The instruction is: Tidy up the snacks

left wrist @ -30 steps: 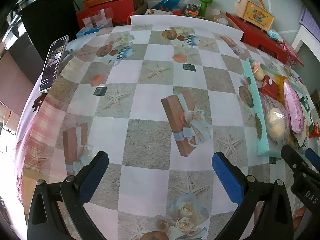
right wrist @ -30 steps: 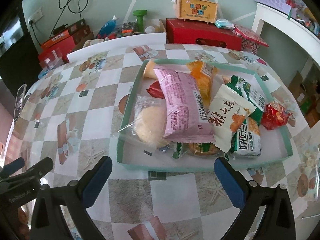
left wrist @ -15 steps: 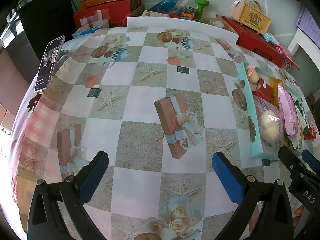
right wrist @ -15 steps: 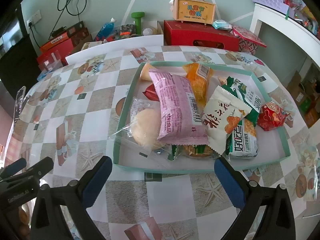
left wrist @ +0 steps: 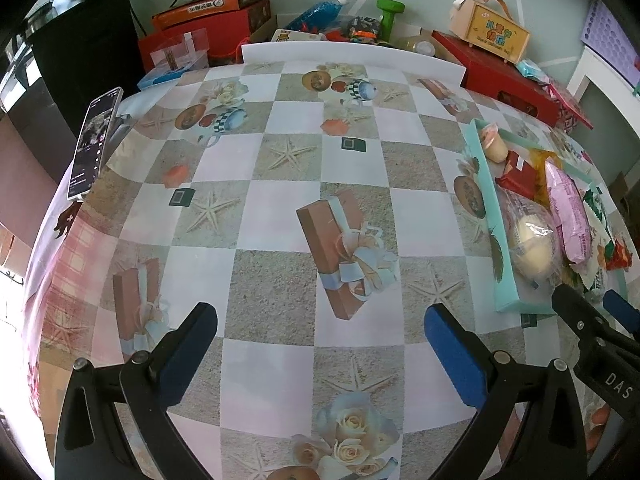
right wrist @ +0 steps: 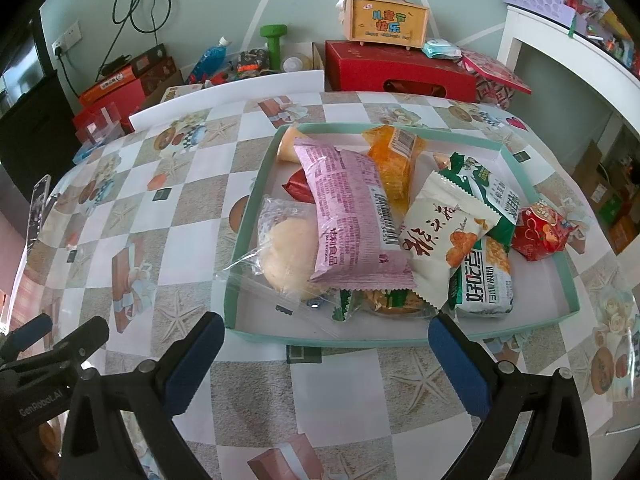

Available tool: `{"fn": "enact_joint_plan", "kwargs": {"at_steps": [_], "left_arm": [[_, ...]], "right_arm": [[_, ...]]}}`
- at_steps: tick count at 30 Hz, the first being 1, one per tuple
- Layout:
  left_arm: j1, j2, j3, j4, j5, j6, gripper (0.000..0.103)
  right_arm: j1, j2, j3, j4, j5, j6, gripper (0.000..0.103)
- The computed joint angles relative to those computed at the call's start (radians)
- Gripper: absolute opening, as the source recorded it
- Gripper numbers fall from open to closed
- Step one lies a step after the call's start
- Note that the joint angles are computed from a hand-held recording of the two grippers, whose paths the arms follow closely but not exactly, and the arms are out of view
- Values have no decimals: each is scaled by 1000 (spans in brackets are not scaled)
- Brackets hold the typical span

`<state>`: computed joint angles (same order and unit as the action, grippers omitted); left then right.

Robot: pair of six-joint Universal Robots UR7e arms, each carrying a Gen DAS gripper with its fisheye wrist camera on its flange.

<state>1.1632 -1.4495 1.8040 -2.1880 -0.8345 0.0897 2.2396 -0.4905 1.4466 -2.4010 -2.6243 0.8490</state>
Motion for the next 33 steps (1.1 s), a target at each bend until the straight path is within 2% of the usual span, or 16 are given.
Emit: {"fn": "enact_joint_plan", "kwargs": {"at_steps": [33], "left_arm": [[-1,1,1,2,8,-12,103]], "right_arm": [[-1,-1,3,-1,1,1,103]]}}
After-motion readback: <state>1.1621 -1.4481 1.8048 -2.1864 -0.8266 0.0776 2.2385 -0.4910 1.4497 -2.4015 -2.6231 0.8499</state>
